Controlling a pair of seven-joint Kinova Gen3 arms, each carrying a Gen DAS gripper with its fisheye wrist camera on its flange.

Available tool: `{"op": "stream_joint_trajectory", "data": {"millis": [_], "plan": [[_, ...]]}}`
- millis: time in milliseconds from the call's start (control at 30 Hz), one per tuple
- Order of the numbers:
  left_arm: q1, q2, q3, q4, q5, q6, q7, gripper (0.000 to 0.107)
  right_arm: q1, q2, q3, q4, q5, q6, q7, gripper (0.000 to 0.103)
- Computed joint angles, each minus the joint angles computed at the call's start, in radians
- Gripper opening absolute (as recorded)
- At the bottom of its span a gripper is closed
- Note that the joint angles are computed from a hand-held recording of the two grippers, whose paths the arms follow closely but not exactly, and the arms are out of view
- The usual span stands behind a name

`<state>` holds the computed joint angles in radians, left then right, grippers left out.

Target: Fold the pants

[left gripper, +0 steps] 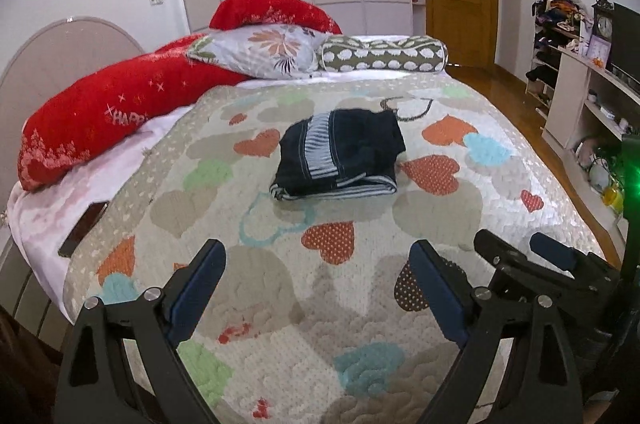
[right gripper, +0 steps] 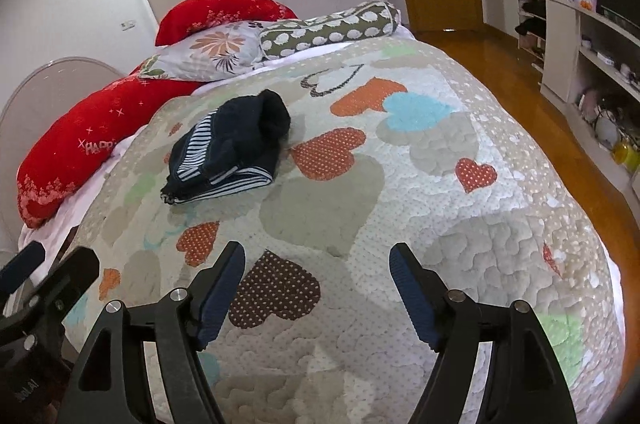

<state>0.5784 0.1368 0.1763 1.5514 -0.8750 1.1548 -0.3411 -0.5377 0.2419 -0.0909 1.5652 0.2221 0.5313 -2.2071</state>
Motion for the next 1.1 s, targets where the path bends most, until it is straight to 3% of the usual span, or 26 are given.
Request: {"op": "stream_joint_trajectory", "data": {"millis": [1100], "plan": [[-0.102, -0.028, -0.020, 0.036, 0.196, -0.127, -0.087, 0.092, -0.032, 0.055, -0.002, -0.060, 0.008, 0.092, 0.021, 0.080]]}}
